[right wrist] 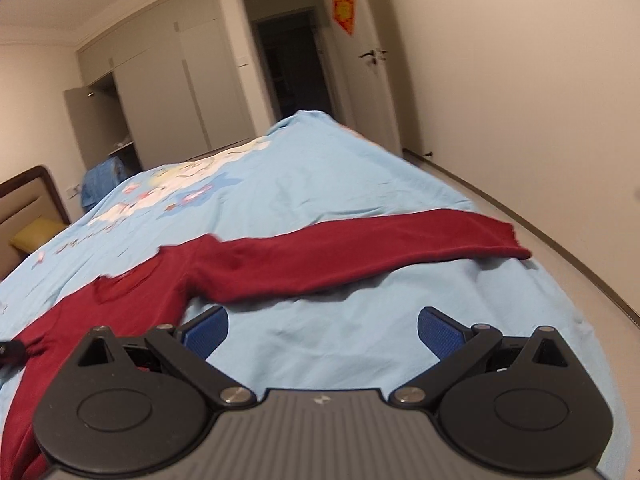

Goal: Fold small clothes
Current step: 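Reach the right gripper to the red sweater's sleeve cuff and grasp it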

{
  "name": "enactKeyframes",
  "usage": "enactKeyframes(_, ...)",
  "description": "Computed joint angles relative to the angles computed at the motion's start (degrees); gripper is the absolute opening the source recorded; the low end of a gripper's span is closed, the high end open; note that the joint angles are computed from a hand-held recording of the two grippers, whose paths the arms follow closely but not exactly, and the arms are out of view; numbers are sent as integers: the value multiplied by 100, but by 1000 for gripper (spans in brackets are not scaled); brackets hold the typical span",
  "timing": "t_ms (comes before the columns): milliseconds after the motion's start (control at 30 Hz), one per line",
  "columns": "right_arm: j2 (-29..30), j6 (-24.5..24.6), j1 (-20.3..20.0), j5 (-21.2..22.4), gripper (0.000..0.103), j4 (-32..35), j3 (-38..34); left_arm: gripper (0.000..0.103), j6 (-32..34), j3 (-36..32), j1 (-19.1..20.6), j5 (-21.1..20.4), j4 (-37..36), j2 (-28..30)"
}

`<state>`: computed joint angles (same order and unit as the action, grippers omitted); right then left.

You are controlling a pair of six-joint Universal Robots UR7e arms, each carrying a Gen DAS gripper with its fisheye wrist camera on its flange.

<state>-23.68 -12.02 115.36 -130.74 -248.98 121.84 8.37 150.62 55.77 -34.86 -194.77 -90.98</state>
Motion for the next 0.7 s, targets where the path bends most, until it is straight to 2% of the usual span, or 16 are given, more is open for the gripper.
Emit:
enactKeyframes(67,-75,-103,-209,-86,103,-27,-97,102,-24,-68,85,-47,24,153)
enactKeyframes(133,-201,1,-498,76,103,-29,-93,102,-36,-131,175,-79,72,287)
enactKeyframes(267,-515,583,-1161,597,103,61,12,102,-194,-217,329,-128,247,438)
enactKeyframes(367,-681,1128,-1569,786,101,190,8,102,-290,-246,422,-182,343,468)
enactKeyframes(467,-765,1626,-1894,984,93,224,-29,102,-285,-290,463,-173,395,501)
enactKeyframes(633,-760,2260,-2267,1103,70,245,-272,102,-284,-315,513,-176,407,457)
enactKeyframes(700,-718,2360,-2316,1005,53,276,-408,102,-259,-335,539,-174,422,412)
